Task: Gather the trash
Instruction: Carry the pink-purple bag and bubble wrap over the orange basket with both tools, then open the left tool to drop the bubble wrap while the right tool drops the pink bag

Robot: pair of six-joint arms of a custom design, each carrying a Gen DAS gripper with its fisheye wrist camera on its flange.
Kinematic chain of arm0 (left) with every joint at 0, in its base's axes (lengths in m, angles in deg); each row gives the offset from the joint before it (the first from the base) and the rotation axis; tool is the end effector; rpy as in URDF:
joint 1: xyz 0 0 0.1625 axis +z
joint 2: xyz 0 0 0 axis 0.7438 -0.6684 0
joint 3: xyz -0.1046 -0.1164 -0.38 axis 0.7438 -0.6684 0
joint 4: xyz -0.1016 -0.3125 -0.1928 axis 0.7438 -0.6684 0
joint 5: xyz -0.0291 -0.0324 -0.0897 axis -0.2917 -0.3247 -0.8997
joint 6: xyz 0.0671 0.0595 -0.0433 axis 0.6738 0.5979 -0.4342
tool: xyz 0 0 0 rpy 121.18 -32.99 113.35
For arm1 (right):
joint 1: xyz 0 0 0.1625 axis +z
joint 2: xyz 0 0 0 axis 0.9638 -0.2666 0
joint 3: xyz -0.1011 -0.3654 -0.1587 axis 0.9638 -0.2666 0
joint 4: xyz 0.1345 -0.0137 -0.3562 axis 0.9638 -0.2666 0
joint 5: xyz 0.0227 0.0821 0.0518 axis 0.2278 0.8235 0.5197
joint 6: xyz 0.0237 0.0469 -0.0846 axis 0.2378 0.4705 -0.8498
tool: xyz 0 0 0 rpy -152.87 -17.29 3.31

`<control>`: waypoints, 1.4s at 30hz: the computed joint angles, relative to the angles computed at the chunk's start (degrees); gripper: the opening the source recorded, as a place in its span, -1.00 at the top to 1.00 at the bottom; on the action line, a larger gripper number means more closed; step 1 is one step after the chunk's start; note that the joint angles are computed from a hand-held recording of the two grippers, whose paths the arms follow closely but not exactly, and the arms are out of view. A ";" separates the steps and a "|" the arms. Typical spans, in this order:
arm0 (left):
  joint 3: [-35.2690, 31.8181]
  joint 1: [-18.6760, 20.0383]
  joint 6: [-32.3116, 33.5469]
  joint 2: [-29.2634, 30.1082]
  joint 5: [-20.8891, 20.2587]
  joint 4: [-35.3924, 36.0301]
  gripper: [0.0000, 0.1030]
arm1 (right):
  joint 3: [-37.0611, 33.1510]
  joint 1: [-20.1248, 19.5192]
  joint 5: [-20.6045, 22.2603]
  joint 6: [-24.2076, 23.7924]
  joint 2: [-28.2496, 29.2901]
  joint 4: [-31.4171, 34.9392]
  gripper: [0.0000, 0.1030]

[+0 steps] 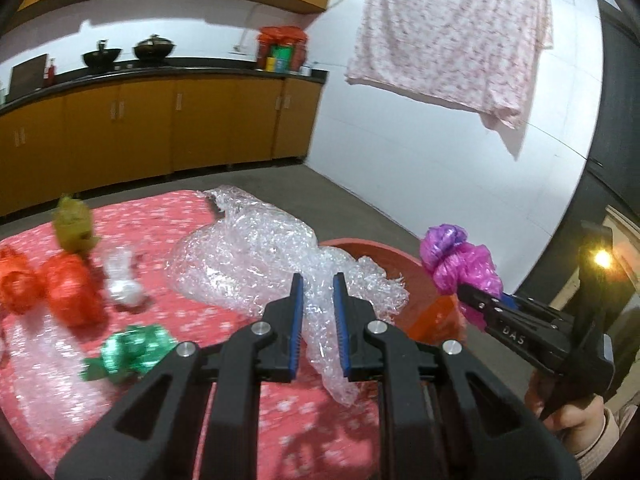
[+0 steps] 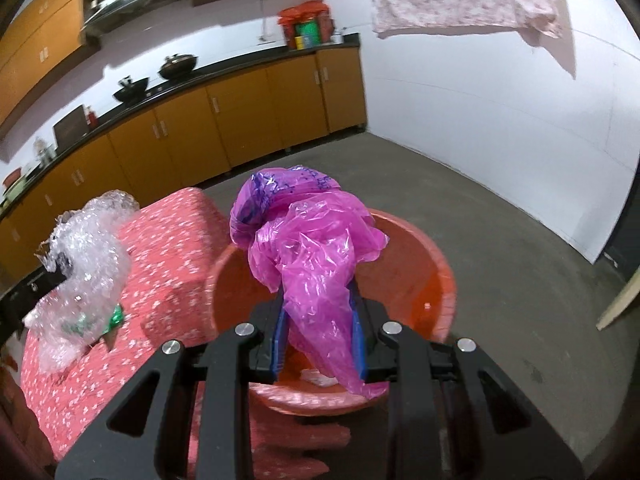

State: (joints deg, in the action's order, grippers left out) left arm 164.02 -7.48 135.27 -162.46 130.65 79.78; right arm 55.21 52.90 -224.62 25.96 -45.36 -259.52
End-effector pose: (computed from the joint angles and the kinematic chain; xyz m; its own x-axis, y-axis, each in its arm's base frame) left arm -0.0351 -0.2958 0.2550 -0.8170 0.2517 -0.5187 0.5604 0.5583 -0.6118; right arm 0.2961 -0.2941 -0.0140 -0.8064 0.0089 0.5913 -0.4583 0.6225 -0.6344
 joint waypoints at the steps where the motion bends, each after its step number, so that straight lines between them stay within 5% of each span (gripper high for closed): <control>1: -0.25 0.47 0.70 0.95 0.85 -0.88 0.69 | 0.12 -0.24 -0.08 0.09 -0.02 -0.37 0.49; 12: -3.77 6.71 7.85 12.53 8.74 -8.81 0.69 | 0.35 -3.38 1.08 -0.20 0.67 -3.96 0.49; 22: -6.09 9.80 10.83 18.80 11.85 -11.66 0.67 | 0.65 -5.50 2.66 -0.43 1.22 -7.13 0.47; 26: -6.81 11.14 11.28 20.22 12.40 -11.99 0.49 | 1.15 -6.37 4.65 -1.06 1.58 -8.95 0.34; 29: -6.39 12.05 11.59 19.96 12.34 -12.84 0.14 | 1.69 -6.86 5.68 -1.60 1.86 -10.35 0.17; 42: -4.29 13.14 9.69 11.82 7.18 -10.44 -0.29 | 3.05 -5.34 4.56 -0.70 0.70 -10.34 -0.44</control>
State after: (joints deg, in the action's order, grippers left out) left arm 159.73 5.66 144.97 -150.64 137.83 69.34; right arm 58.26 47.57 -220.06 25.27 -44.66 -269.86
